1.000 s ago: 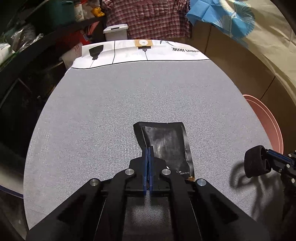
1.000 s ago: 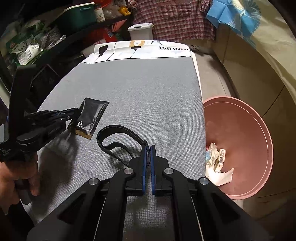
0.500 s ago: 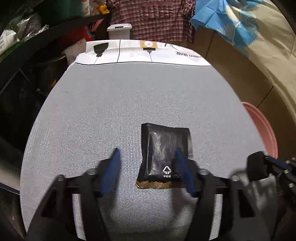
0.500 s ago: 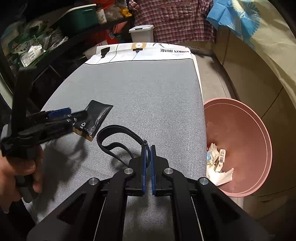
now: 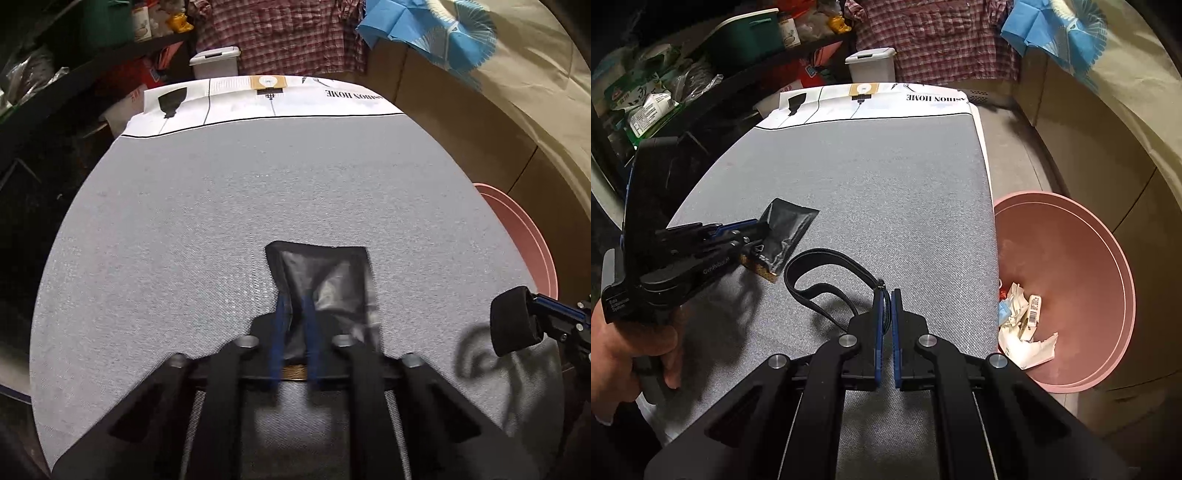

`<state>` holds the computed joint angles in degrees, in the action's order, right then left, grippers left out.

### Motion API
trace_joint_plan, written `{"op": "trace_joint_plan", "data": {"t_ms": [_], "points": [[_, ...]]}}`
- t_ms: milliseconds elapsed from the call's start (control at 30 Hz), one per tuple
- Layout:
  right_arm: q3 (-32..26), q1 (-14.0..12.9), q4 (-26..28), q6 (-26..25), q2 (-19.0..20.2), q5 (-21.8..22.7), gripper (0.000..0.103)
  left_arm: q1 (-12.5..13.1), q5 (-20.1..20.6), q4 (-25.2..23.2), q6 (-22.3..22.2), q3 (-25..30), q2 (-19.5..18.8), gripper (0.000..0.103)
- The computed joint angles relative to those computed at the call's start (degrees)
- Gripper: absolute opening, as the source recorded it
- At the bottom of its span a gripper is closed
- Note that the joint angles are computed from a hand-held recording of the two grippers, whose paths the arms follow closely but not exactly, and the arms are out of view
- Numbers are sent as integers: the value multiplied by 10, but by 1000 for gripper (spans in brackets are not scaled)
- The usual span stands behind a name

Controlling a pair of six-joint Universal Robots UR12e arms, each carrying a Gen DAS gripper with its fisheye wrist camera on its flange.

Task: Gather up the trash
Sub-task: 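Regrip the black sachet with the left tool, closing on its edge, then carry the sachet and strap over the pink bin with both tools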

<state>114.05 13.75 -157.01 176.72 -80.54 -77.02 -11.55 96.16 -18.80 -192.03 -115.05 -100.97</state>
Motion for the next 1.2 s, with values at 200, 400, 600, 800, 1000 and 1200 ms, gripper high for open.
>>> {"op": "trace_joint_plan", "data": {"t_ms": [200,400,600,800,1000,1200], "points": [[0,2,-1,0,1,-1,4,-2,7,9,10,-3,1,2],[1,2,-11,7,1,-6,4,-5,23,27,9,-7,8,2],[4,-1,-28,17,-2,-11,4,-5,31,43,12,-13,17,2],[7,-4,-37,24,-7,-13,4,-2,24,70,8,-24,33,2],[14,-8,-53,28,-18,-9,4,-1,14,83,4,-30,42,2],[17,-19,-63,36,-26,1,4,-8,22,88,9,-34,50,2]]}}
